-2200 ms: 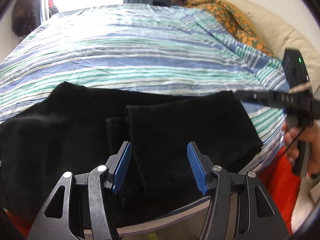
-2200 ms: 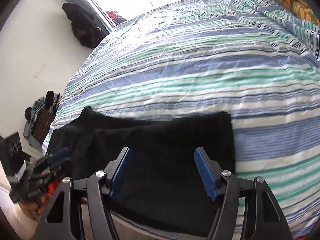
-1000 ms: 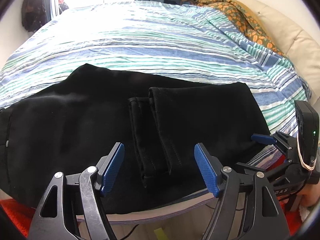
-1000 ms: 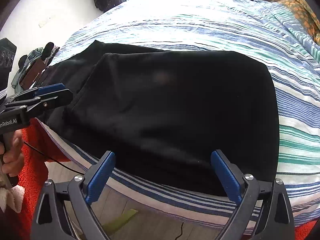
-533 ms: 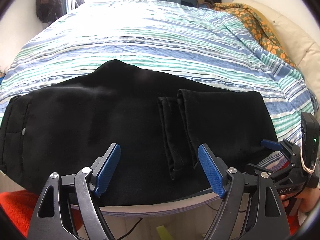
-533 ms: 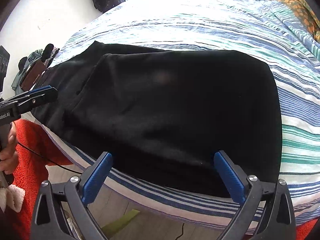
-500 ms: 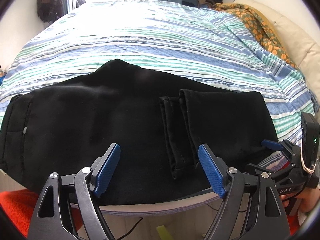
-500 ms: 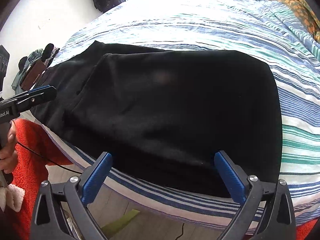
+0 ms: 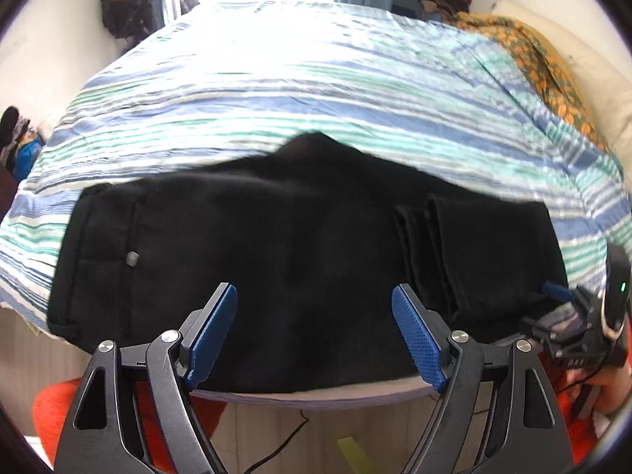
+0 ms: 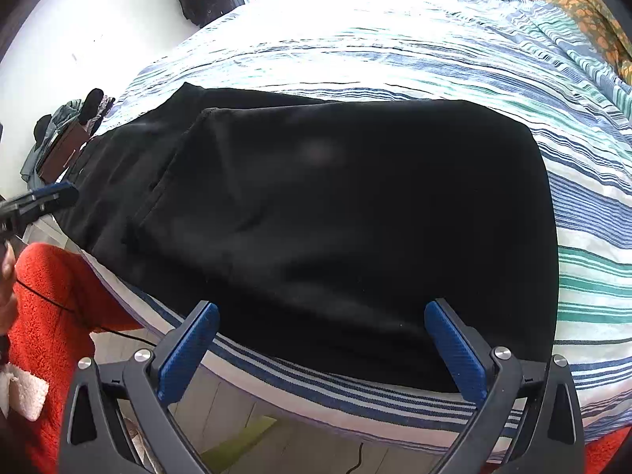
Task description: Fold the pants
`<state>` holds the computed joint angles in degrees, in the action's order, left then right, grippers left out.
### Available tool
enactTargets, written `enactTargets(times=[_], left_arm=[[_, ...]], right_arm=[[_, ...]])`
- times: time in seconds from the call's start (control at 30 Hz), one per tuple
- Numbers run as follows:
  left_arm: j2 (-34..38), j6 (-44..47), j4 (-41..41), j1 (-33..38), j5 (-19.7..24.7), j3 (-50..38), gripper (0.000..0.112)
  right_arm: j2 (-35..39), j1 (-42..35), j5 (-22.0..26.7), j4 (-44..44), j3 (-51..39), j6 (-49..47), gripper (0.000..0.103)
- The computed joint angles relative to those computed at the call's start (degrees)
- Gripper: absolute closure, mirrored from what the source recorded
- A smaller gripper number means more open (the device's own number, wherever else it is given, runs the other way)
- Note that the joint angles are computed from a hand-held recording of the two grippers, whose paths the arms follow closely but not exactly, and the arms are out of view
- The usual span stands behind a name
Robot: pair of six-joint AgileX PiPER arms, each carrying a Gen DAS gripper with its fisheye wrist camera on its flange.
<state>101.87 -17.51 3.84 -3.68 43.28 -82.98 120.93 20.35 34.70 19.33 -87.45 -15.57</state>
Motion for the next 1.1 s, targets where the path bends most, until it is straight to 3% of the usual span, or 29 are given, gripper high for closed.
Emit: enactTargets(times=[0.17, 0.27, 0.4, 0.5, 0.6, 0.73, 0.8, 0.83, 0.9, 0.93, 1.1], left_arm=[[3.28, 13.0, -21.33, 21.47, 10.08, -13.45, 0.019], [7.57, 12.26, -21.54, 29.2, 15.09, -20.13, 0.019], [10.75, 13.58, -19.69, 32.85, 15.71, -18.3, 0.02], [11.99, 11.07, -12.31, 31.07, 11.87, -13.37, 0.02], [13.77, 10.56, -11.27, 31.69, 9.89, -10.6, 0.025], [13.01, 16.29, -16.39, 32.16, 8.15, -7.87, 0.045], [12.62, 16.05, -14.62, 31.31, 7.77, -7.77, 0.059], [12.62, 16.2, -14.08, 31.19, 7.72, -7.84, 0.074], [12.6, 15.71, -13.86, 31.37, 8.81, -9.05, 0.09], [12.03, 16.63, -16.28, 32.13, 9.47, -9.38, 0.108], [4.3, 23.07, -31.25, 33.55, 12.11, -9.37, 0.108]], right_arm=[[0.11, -0.9, -0.01, 3.65, 0.22, -2.7, 0.0], [0.17, -1.1, 0.1, 4.51, 0.16, -2.87, 0.0], [0.23, -0.79, 0.02, 3.57, -0.04, -1.84, 0.0], [0.09, -0.63, -0.29, 2.99, 0.17, -1.57, 0.0], [0.07, -0.26, -0.81, 1.96, 0.39, -1.21, 0.0], [0.2, 0.27, -1.34, 0.39, 0.42, -0.01, 0.0], [0.36, 0.33, -1.42, 0.12, 0.26, 0.36, 0.0], [0.43, 0.33, -1.39, 0.1, 0.15, 0.49, 0.0], [0.49, 0.24, -1.39, 0.43, 0.09, 0.53, 0.0], [0.5, 0.06, -1.34, 0.91, 0.1, 0.21, 0.0], [0.37, -0.69, -1.15, 3.74, 0.3, -2.01, 0.0]])
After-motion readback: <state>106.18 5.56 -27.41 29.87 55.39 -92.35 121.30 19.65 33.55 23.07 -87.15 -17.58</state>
